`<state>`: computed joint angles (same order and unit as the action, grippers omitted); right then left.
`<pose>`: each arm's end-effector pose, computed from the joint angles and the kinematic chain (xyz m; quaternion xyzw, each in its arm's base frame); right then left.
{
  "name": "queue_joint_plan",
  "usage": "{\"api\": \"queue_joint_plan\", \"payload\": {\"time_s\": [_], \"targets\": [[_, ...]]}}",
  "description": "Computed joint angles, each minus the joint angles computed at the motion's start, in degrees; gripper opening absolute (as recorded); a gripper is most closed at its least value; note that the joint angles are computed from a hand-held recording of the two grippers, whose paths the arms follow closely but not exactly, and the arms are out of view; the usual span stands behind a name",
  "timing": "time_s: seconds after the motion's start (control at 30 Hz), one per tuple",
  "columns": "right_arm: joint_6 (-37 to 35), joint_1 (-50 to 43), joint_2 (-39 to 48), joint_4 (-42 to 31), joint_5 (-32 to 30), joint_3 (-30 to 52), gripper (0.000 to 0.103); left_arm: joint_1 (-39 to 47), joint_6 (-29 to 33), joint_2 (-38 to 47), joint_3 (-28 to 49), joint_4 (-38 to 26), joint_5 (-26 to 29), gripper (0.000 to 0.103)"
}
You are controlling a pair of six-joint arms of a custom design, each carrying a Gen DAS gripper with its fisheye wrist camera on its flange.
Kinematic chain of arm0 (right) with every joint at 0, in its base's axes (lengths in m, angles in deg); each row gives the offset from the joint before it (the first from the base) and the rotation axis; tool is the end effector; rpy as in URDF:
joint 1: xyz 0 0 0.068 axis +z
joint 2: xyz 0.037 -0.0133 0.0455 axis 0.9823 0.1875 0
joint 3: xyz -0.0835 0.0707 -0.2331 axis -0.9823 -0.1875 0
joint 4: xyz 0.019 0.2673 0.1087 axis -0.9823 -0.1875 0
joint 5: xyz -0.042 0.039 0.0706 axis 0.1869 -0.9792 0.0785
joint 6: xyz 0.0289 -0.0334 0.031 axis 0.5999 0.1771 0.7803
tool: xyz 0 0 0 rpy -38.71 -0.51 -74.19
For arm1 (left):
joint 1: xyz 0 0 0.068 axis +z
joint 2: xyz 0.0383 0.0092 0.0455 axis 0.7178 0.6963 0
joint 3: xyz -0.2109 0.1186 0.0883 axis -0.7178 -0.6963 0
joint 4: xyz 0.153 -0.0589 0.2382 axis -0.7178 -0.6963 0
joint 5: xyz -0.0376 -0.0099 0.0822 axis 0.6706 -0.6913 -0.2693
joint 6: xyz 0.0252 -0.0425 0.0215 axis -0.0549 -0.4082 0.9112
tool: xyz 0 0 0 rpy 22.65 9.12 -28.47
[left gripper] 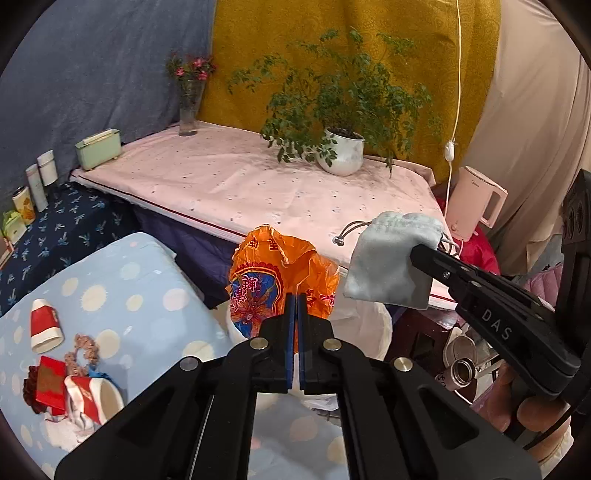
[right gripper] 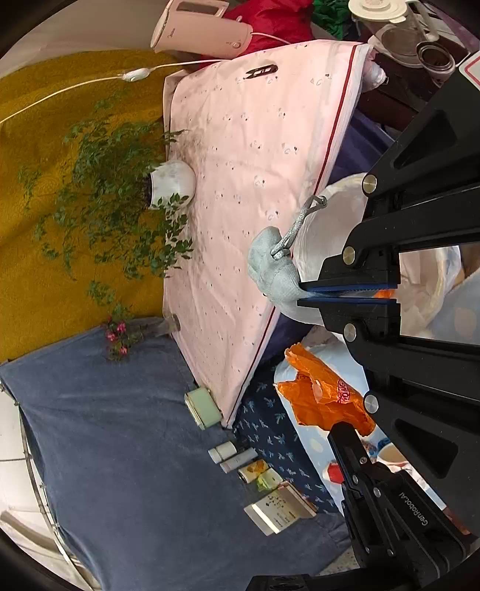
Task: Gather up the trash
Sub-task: 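Carry the wrapper and grey pouch to the wastebasket and open both tools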
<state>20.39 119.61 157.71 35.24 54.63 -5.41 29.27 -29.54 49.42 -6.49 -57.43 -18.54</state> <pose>0.2959 0.2388 0.2731 -0.0373 0.8734 0.1569 0.4595 0.2895 -0.0865 0.2885 0.0426 0.9014 -0.1067 0.4174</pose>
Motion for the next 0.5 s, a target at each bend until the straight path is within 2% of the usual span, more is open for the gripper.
{"api": "queue_joint_plan", "payload": {"time_s": [0.23,0.3,0.33,0.37,0.43,0.5], "targets": [[-0.2,-2.7,1.3,0.3,-1.2,0.1,0.006,-1.1,-0.7,6.3,2.7,1.9,0.0,0.002],[-0.1,-3.0,2.2,0.7,-1.6,0.5,0.007,-0.8,-1.2,7.2,2.9,2.6,0.3,0.006],[-0.4,-3.2,2.9,0.7,-1.8,1.0,0.009,-0.7,-1.4,7.8,3.1,2.6,0.2,0.017],[-0.6,-3.3,3.4,0.7,-1.9,1.4,0.011,-0.7,-1.7,8.0,3.0,3.0,-0.4,0.033],[-0.8,-3.2,4.3,0.8,-2.1,2.0,0.021,-0.8,-2.1,7.8,2.3,3.9,-2.2,0.051],[-0.8,-3.0,4.5,1.1,-1.9,2.1,0.027,-0.5,-1.9,7.4,1.6,4.4,-2.6,0.052]]}}
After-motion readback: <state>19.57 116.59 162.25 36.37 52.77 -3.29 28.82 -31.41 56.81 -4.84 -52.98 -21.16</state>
